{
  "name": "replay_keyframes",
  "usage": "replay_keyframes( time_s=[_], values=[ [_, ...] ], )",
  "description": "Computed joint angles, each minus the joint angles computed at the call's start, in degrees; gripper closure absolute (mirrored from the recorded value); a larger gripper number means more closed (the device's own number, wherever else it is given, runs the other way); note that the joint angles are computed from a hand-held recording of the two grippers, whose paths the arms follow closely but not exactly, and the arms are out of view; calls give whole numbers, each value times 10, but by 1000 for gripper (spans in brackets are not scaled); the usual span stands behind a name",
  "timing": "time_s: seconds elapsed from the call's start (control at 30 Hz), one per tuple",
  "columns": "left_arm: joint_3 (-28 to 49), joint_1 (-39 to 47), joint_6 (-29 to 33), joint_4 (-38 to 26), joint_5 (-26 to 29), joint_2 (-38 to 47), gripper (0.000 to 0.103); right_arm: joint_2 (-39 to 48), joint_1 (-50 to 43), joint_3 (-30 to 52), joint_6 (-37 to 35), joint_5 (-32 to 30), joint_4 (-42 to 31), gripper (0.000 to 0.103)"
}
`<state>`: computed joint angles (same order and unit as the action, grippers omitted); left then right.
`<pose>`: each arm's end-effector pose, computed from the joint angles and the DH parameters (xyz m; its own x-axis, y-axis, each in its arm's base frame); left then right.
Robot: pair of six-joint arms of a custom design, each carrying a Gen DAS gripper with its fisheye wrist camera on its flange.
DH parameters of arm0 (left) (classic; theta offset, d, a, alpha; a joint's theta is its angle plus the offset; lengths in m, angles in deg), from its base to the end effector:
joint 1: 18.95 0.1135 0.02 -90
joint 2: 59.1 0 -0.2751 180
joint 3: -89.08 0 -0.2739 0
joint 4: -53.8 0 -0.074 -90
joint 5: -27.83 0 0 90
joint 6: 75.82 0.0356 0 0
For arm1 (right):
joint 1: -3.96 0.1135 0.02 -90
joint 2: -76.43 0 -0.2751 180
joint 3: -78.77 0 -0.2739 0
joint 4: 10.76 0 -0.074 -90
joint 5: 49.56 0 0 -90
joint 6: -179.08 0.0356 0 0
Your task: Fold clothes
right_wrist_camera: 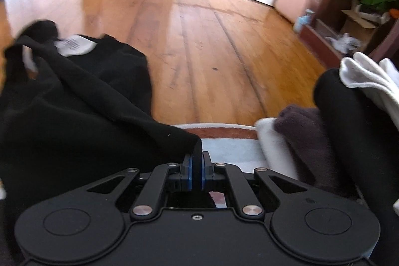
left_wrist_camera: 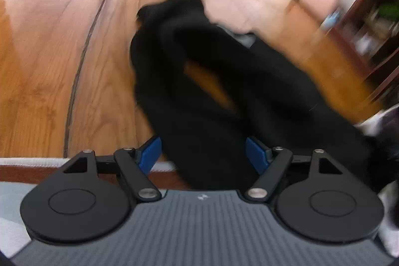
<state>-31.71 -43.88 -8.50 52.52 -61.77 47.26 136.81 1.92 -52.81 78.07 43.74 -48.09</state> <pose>0.3232 -0.1505 0.0947 -0.7901 -0.0579 -0.6102 0.1312 0.9565 -0.2607 0.2232 -0.0100 0.2129 -0.7575 -0.1638 -0.6319 -0.0730 0.9832 -0.1674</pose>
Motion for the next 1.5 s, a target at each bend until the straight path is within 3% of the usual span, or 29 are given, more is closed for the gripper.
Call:
replay_keyframes(
  time_s=[0.07,0.1,0.13,0.17,0.27,0.37,0.47,0.53,0.57,0.63,0.73,0.77,0.87,0.9,0.97,1.0,1.13,1.27,1.33,1.4,1.5],
  values=[
    [14,-44,55,-33,-115,8,41,-18,3,-6,-20,-17,-6,96],
    [16,-61,77,-41,-160,10,77,-27,10,-10,-28,-15,-6,96],
    [16,-58,78,-51,-151,2,96,-33,17,-13,-32,-17,-6,96],
    [23,-51,68,-76,-148,-7,102,-38,17,-13,-30,-29,-7,96],
    [13,-31,70,-101,-177,-58,102,-44,9,-3,-16,-90,-21,96],
    [-19,-5,114,-127,-260,-161,103,-66,-28,25,14,-237,-68,96],
    [-56,81,129,-170,-307,-307,102,-73,-51,55,72,-396,-107,96],
    [-73,159,134,-193,-334,-390,102,-75,-30,62,127,-461,-106,95],
    [-79,195,138,-199,-356,-419,102,-80,0,57,156,-465,-97,95],
    [-86,270,136,-222,-346,-449,102,-81,93,41,227,-442,-64,95],
    [-104,358,100,-244,-333,-453,100,-23,273,46,275,-333,-57,93],
    [-109,378,82,-262,-334,-446,98,-6,317,49,259,-311,-59,91],
    [-107,437,40,-320,-262,-431,93,31,389,64,201,-298,-82,86],
    [-111,461,37,-329,-210,-443,83,32,392,67,182,-303,-90,80],
    [-114,491,20,-340,-118,-458,66,19,373,74,150,-306,-104,62],
    [-113,469,0,-328,-107,-451,65,15,352,79,144,-301,-108,53],
    [-98,360,5,-321,-108,-433,62,28,248,120,117,-292,-129,52],
    [-100,289,-46,-316,13,-417,62,70,135,179,86,-284,-184,52],
    [-117,257,-79,-286,74,-400,62,74,74,184,70,-310,-201,52],
    [-113,203,-106,-262,91,-357,62,74,39,169,68,-313,-194,52],
    [-99,142,-83,-254,129,-321,62,84,1,149,76,-329,-198,52]
  ],
)
